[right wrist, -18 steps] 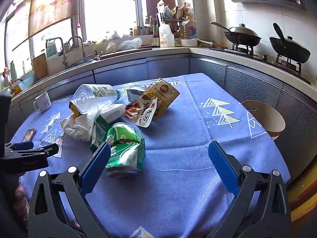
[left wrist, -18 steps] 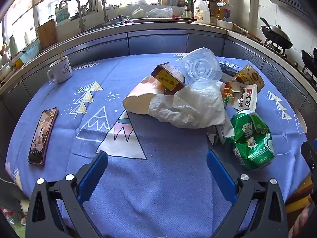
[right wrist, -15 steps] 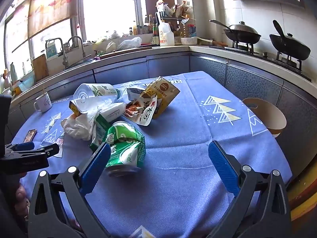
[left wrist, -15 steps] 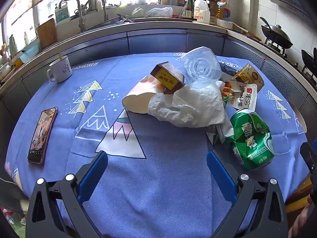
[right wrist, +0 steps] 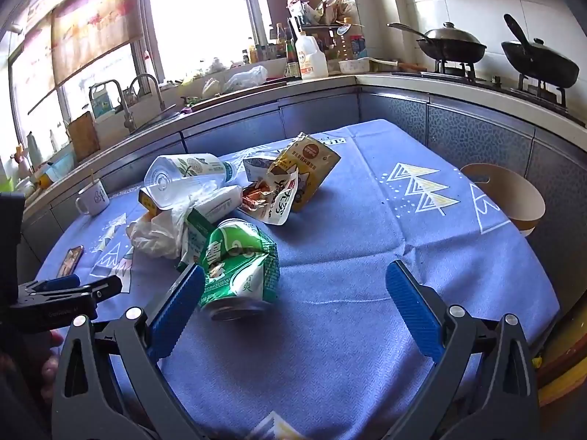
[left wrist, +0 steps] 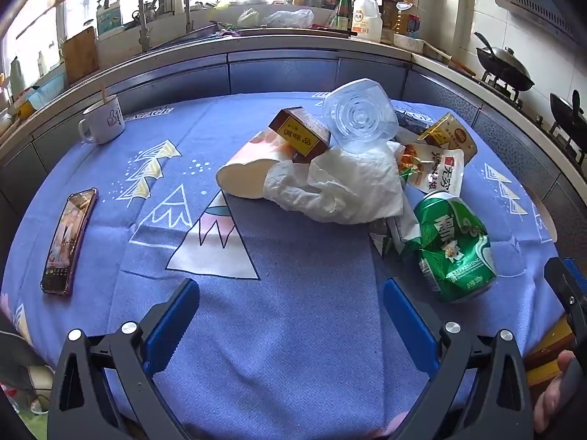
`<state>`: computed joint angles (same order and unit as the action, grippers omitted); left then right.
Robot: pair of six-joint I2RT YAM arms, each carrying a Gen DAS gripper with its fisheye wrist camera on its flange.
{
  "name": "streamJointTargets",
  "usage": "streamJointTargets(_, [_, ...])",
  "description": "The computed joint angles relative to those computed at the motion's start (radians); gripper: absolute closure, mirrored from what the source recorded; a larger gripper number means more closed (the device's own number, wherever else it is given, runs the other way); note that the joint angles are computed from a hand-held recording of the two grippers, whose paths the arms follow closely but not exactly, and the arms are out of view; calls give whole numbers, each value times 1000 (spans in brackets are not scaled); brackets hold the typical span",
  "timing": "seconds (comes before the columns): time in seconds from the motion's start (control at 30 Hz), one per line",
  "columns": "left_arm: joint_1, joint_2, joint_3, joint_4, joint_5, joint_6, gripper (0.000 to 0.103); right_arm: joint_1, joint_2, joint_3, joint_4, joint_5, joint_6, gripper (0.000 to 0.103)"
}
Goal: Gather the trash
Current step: 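Move both grippers toward the trash pile on the table, then grasp the clear plastic bottle with the left gripper while the right gripper grasps the crushed green can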
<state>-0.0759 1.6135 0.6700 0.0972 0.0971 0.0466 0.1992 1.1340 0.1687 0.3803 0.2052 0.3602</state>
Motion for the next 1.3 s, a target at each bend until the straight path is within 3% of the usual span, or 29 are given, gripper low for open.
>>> streamJointTargets(0.1, [25,-39,-43,41,75,3,4,-38,-11,-23,18,-77,16,6])
streamJointTargets(0.17, [43,-65,-70,67,145,14,4,-71,65,-3,17,-173,13,6])
streamJointTargets(0.27, [41,-111,-78,55,160,42,4,-95,168,33,23,-285,-1,6])
streamJointTargets(0.57, [9,-97,-47,14,211,104,4,-63,305,81,56,-351,-17,6])
streamJointTargets(0.8, [37,-47,-24,4,231,90,4,-61,316,95,56,-340,-31,7])
streamJointTargets(0.87, [49,-30,-10,-7,241,95,4,-51,319,97,59,-321,-30,13])
streamJointTargets(0.93, [69,-4,19,-21,255,106,4,-75,298,100,33,-322,-45,31])
streamJointTargets(0.97, [84,14,42,-31,265,107,4,-99,293,100,25,-331,-60,33])
streamJointTargets(1.0, [98,37,71,-50,279,107,8,-107,294,105,18,-330,-68,41])
streamJointTargets(1.03, [114,55,102,-86,304,115,18,-114,299,114,8,-332,-78,48])
streamJointTargets(1.17, [138,176,286,-245,393,142,32,-147,341,164,-15,-378,-107,56])
streamJointTargets(1.3, [114,214,409,-278,386,146,34,-208,380,223,-23,-442,-111,56])
